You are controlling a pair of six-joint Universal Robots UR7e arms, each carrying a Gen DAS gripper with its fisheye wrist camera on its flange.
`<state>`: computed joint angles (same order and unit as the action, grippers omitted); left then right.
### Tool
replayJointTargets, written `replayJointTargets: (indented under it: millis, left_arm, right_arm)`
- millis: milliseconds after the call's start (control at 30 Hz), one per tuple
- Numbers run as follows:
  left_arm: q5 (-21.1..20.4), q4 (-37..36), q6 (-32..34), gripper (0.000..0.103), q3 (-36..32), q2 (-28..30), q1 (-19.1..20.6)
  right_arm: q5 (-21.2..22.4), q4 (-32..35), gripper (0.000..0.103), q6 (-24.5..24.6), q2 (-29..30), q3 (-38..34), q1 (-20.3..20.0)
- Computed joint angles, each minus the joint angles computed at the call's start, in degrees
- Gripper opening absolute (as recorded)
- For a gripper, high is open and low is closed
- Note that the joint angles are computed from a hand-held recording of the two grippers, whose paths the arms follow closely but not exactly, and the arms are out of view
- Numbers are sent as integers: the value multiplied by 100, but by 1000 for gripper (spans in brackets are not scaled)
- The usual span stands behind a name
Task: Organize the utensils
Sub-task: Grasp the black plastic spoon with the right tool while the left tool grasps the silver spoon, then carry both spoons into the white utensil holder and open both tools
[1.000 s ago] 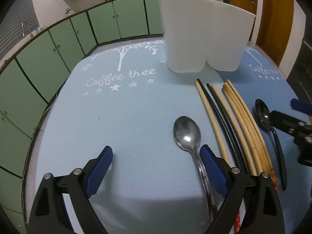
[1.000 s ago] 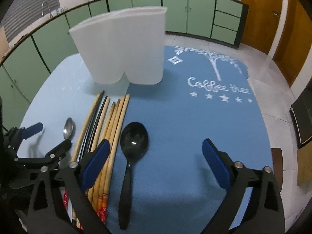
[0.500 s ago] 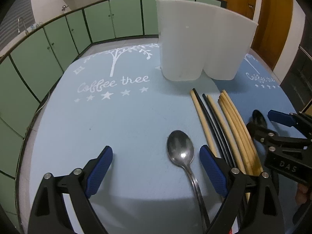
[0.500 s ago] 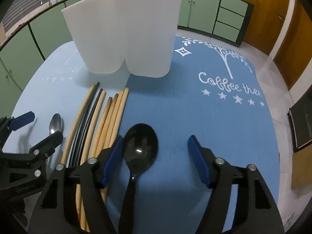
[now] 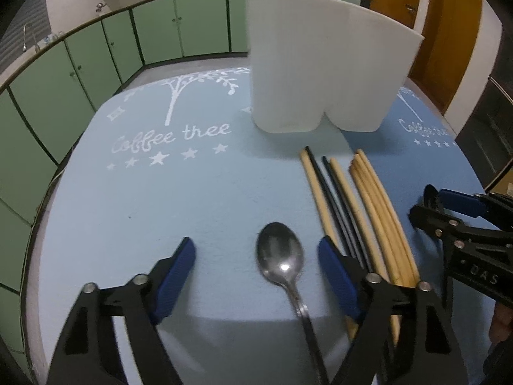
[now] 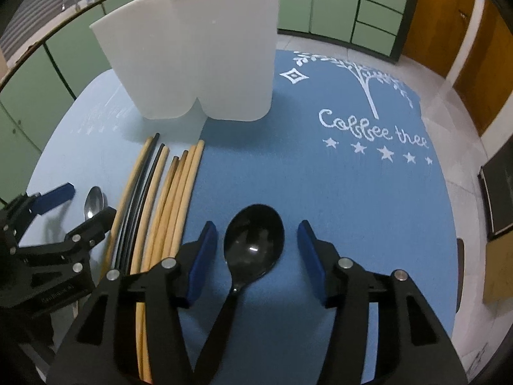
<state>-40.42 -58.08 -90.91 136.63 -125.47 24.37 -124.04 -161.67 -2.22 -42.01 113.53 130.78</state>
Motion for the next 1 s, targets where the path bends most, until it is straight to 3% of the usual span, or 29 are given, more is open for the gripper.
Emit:
replayJointTargets:
  millis: [33,133,167,200,300,367,467,600,767,1000]
  left_arm:
    - [-8,-55,56,67,11,6,-27]
    - [-9,-188,167,45,35,-6,-85]
    - [-11,-242,204,32,46,-65,-100]
    - [-14,-338,271,29,68,-152,-108]
    - [25,-481,284,28,159,-553,-254]
    - [98,-95,-147,28,141,-659,-581]
    - [128,951,-1170,28,95,-828,-1389]
    - [26,1983,-2265,28,-7,-722,-2141]
    - [-101,2773,-3064,28,-92,-537,-2742]
    - [-162,3467,-3631,28,-274,-323,-3181]
  right_arm:
    - [53,10,35,10,-5,-9,-13]
    - [287,16,35,71,-45,-6,-86]
    - [341,4,34,92,-73,18,-98]
    - [484,-40,34,114,-138,74,-129]
    - [865,-461,34,-46,-334,317,-185]
    - [866,-762,34,-251,-423,451,-124]
    - [936,-1246,34,-527,-577,661,-71]
    - [967,-1625,34,-694,-725,836,5]
    - [1008,-2156,34,-905,-819,909,63]
    - [992,-3085,34,-1419,-738,802,137]
